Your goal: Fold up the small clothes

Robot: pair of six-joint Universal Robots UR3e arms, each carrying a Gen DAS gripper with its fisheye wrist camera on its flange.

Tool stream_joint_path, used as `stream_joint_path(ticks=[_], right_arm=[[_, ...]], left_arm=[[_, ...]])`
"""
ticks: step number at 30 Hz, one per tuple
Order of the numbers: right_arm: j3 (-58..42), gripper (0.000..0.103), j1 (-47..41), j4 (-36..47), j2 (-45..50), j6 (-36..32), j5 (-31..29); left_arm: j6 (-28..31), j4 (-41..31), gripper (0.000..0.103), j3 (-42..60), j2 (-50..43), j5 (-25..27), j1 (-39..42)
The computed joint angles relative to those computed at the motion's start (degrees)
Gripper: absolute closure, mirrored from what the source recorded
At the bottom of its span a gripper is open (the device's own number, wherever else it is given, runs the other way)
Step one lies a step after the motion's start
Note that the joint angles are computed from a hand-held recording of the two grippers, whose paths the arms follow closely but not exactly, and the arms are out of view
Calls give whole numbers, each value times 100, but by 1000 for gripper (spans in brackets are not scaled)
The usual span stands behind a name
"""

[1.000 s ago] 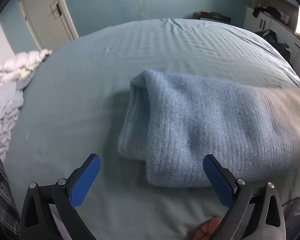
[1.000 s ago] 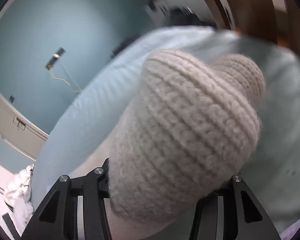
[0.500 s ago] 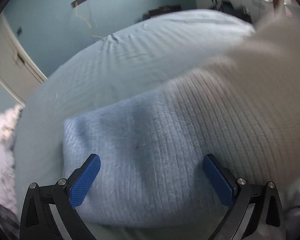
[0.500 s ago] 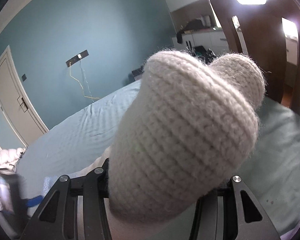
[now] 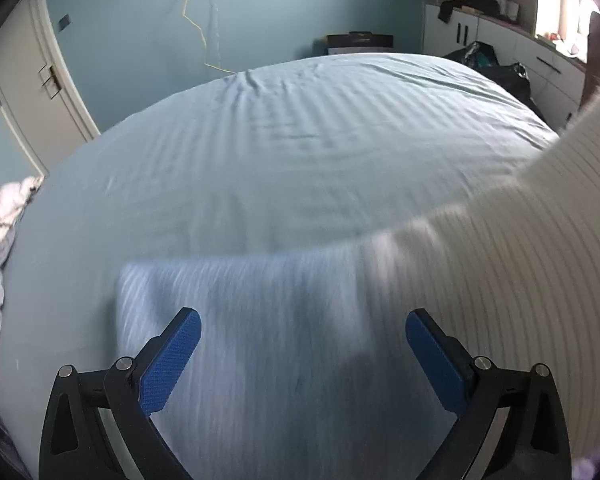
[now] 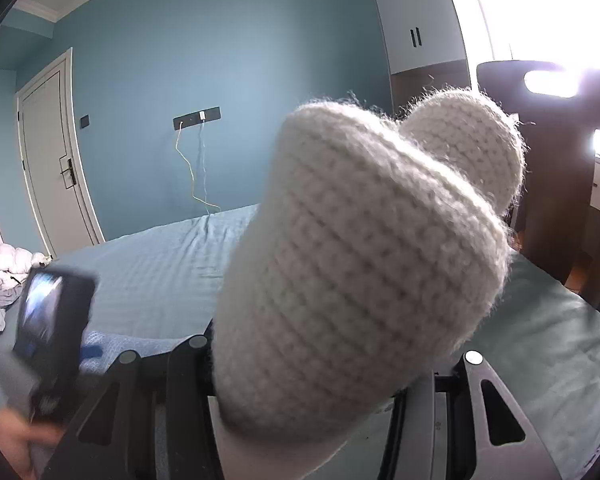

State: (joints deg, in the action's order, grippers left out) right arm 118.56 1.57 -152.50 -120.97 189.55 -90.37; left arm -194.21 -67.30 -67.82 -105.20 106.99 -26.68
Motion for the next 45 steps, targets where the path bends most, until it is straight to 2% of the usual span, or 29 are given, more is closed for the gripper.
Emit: stream_joint_path(ticks=[4,7,8,10,14,17,18,19,21,23,25,27,31,36,39,41,43,45], right_arm=[[142,60,106,-312,-28,-160,58],[91,61,775,-649,273,-575,-588],[81,61,820,-675,318,-607,-623],[15,61,610,-521,286,-560,-415],[-54,61,-392,115,-62,-334,545],[-22,61,-538,332,-182,-224,670],[-50,61,-520,377,-189,-190,664],[-96,61,-474,448,-188,-176,691],[-298,60,93,388,112,-128,194],[-213,60,501,154,178,-204,-280],[-251,61,662,21,258,-288,-482],[-315,61,696,-8,308,-291,-524],[-263,61,867,-34,323,-342,-794],[-388,61,1185,-204,656,-485,-1234],[-531,61,1655,-516,1114,-774,-1896],[-944,62,2006,-296,1487,-951,-2360],[-1474,61,2346,-37,1827,-1034,-2709],[-2125,61,2923,54,2395,-1215,-3351]], left_arm=[[165,-294,0,1350,-1209,375,-218],[-8,-343,0,1505,-1434,313,-230],[-21,-424,0,1454,-1391,267,-193],[96,-395,0,1146,-1082,254,-154],[147,-305,0,-75,105,565,-437],[385,-194,0,-899,745,411,-717],[414,-210,0,-1012,729,483,-875],[336,24,0,-1196,636,924,-1176],[215,115,0,-1213,449,1272,-1398],[117,-188,0,-952,329,1210,-1361],[168,-562,0,-675,351,1102,-1267],[328,-854,0,-568,602,795,-1038],[470,-1176,0,-959,1543,555,-469],[1077,-1279,0,-1998,3214,5,1094],[1564,-1124,0,-2568,3843,-204,2052],[1825,-1112,0,-2763,4122,-430,2630],[2244,-1190,0,-2783,4379,-965,3386],[2541,-1221,0,-2757,4615,-1311,3957]])
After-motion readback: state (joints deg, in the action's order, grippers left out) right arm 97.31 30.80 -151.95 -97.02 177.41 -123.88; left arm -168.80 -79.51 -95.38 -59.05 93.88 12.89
